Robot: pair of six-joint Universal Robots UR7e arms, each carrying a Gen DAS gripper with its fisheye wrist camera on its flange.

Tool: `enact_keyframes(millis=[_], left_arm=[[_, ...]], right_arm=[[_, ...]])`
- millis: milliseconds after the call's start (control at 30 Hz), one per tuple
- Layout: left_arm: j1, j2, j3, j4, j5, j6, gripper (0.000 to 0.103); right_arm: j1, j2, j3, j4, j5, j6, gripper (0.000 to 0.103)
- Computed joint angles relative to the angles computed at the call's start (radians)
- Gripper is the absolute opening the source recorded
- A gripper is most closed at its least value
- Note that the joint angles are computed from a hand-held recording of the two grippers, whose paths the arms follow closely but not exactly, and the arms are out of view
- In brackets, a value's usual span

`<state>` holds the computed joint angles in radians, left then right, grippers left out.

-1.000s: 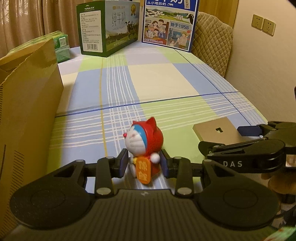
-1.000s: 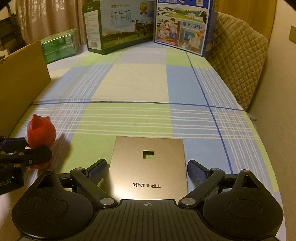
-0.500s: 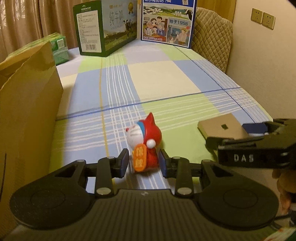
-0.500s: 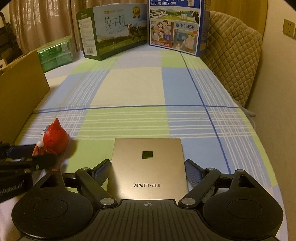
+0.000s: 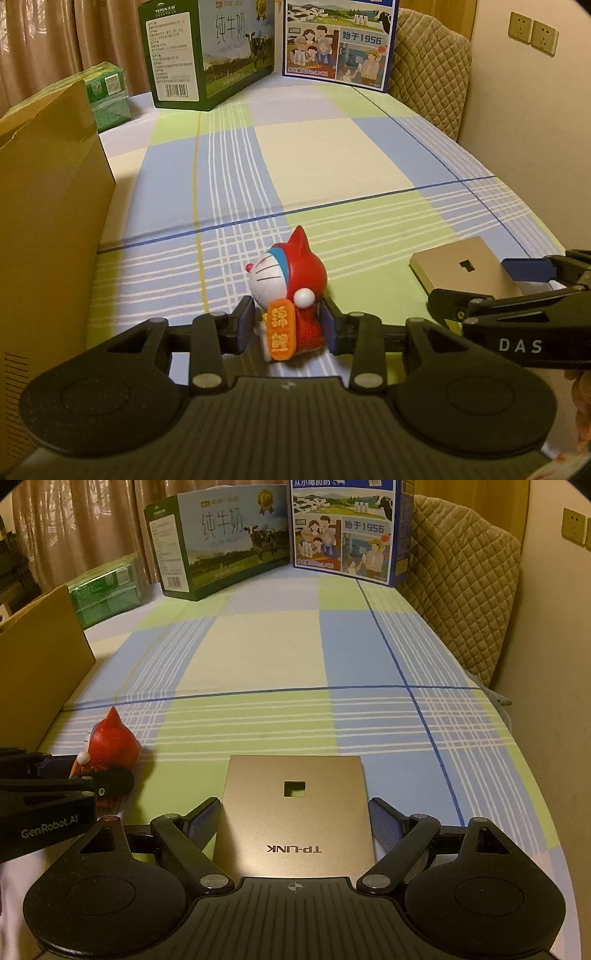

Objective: Organize rigid objects
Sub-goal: 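Lift Doraemon figure and TP-Link plate and carry them toward cardboard box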

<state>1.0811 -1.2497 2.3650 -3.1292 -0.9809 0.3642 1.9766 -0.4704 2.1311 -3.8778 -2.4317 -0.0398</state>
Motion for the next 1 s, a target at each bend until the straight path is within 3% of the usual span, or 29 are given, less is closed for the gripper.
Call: enact_keyframes(millis=[200,333,667,1000], left_arm=[[0.003,0.035,-0.001,-0.077,0.004,0.022,0.036],[0.001,0.055,-0.002,-0.132,0.004,0.040,0.049],[0.005,0.067,-0.027,-0.108,-0.006,0.046,0.041],[-0.041,-0.063,0.057,-0.060,0.003,0.004,0.040]], right_arm=[[0.000,0.000,-0.001,0.000,0.001,0.003,0.082],[-0.001,-0.001,-0.001,0.001,0.004,0.006,0.083],[0.001,0.004,-0.008,-0.022,0.002,-0.004,0.082],[0.031,0.003,0.002,-0.119,-0.012,-0.042,0.082]])
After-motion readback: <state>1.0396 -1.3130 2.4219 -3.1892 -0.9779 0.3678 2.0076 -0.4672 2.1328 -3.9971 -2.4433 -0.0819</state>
